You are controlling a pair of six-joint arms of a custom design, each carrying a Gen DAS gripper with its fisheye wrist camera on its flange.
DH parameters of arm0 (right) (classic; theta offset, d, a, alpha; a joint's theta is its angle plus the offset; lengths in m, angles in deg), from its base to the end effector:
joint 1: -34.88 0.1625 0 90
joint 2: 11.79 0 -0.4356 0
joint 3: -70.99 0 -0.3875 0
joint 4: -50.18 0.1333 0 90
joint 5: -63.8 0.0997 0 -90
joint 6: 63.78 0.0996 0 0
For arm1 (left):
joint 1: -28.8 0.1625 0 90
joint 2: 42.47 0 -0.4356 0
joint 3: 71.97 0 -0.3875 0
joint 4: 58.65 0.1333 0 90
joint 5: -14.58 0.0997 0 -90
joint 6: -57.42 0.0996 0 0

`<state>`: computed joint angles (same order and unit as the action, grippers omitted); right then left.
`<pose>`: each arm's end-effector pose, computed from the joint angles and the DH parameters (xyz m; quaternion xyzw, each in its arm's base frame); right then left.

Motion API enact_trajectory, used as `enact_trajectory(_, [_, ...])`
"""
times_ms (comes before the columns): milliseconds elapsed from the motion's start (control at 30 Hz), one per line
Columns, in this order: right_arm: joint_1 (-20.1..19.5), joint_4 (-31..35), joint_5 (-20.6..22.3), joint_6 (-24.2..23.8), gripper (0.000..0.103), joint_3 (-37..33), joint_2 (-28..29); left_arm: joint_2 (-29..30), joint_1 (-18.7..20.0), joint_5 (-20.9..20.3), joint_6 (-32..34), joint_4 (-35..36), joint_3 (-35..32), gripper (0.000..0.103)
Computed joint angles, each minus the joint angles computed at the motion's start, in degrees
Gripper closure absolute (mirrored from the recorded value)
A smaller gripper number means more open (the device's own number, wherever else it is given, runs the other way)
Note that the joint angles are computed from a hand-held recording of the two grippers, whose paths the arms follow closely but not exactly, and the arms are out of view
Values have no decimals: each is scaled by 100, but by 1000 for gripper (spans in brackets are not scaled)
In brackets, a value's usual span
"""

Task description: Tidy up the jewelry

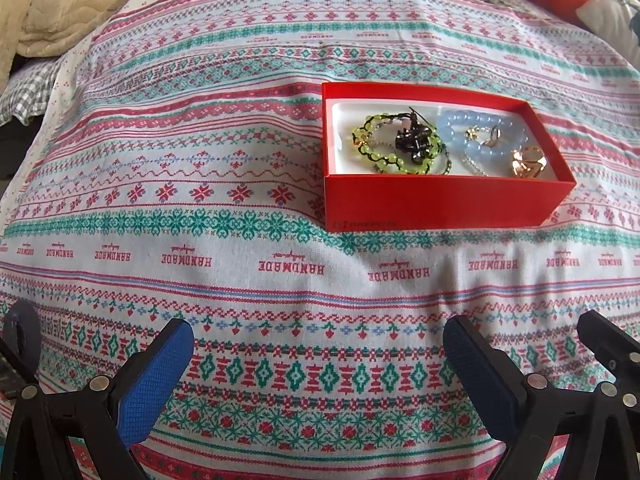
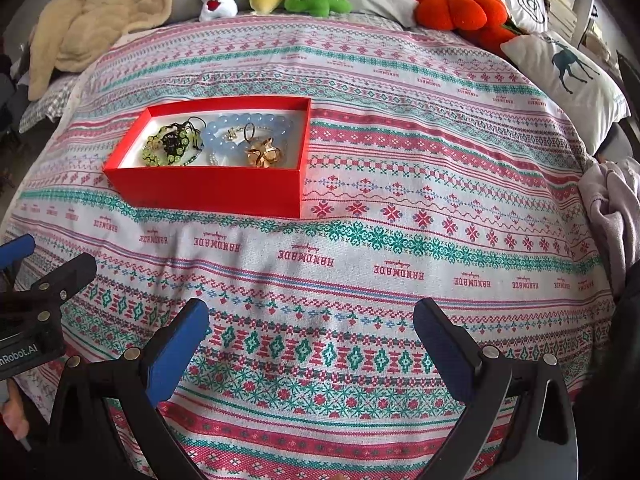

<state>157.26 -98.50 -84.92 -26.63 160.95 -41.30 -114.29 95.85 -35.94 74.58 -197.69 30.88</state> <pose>0.3986 -0.5385 -0.0148 -0.0287 -0.8710 0.2685 0.4104 -0.0476 -0.6168 0.3343 0.2691 0.8914 -0.1640 0.3257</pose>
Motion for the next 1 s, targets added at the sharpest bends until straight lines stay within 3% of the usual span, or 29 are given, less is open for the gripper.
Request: enact_trajectory(1000, [18,74,9,115,0,-11,22,27,28,50,97,-83,11,1])
